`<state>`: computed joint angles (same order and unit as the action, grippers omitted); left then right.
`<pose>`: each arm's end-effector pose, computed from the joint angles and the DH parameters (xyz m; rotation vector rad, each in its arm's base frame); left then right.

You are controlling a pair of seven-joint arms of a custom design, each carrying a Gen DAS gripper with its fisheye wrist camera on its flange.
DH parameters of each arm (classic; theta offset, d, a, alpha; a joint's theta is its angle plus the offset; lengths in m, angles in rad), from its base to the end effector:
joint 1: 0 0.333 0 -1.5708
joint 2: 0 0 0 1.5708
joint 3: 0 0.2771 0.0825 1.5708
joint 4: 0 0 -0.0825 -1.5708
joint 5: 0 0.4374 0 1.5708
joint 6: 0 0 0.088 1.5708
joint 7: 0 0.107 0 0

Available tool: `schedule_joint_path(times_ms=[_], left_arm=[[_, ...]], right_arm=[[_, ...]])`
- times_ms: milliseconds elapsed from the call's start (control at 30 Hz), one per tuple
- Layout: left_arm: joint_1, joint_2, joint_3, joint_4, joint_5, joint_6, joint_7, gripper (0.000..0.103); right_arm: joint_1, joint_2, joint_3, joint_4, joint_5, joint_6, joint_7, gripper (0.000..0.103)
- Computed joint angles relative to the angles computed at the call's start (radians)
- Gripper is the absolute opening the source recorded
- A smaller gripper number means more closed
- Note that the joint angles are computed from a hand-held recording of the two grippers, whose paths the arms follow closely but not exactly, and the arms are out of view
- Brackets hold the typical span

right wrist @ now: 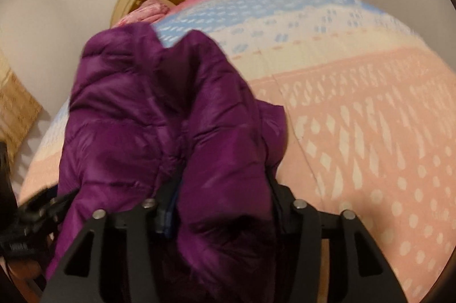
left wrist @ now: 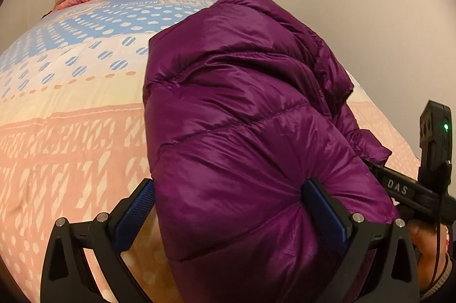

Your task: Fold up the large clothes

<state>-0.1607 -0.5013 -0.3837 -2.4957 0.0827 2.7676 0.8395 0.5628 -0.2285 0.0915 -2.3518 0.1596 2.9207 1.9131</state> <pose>0.4368 -0.2732 0.4768 -1.9473 1.7718 -0.9487 0.4584 0.3404 0.4495 -1.8028 1.5085 -0.1910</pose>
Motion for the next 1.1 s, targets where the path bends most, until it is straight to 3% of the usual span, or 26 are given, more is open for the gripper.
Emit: schedule_joint_path(times_ms=[67,100,167,233,333,400,600,1100], left_arm=[[0.005,-0.001,-0.011,0.004,0.016,-0.004,-0.001,0.101],[-0.001,-0.001,-0.007,0.000,0.014,0.007,0.005,0.097],[-0.016,-0.012,-0.001,-0.013,0.005,0.029,0.017,0.085],[-0.006,-0.036,-0.028,-0.024,0.027,0.036,0.013,0.066],[0.014,-0.076,-0.066,-0.021,0.062,0.002,-0.009,0.041],[0.014,-0.108,-0.073,-0.023,0.070,-0.021,-0.024,0.036],[0.021,-0.216,-0.106,-0.027,0.118,-0.088,-0.068,0.030],[-0.026,-0.590,-0.068,-0.201,0.085,-0.220,-0.065,0.029]], right_arm=[[0.005,-0.007,0.000,-0.006,-0.004,0.004,-0.013,0.056],[0.028,-0.009,-0.017,-0.012,0.032,0.014,-0.046,0.048],[0.112,-0.024,-0.083,-0.030,0.175,0.039,-0.176,0.036],[0.113,-0.038,-0.076,-0.046,0.193,0.061,-0.202,0.028],[0.139,-0.063,-0.088,-0.077,0.223,0.102,-0.221,0.025],[0.188,-0.082,-0.127,-0.098,0.271,0.131,-0.251,0.025],[0.266,-0.150,-0.165,-0.156,0.254,0.178,-0.231,0.024],[0.449,-0.130,-0.227,-0.062,0.176,0.196,-0.227,0.023]])
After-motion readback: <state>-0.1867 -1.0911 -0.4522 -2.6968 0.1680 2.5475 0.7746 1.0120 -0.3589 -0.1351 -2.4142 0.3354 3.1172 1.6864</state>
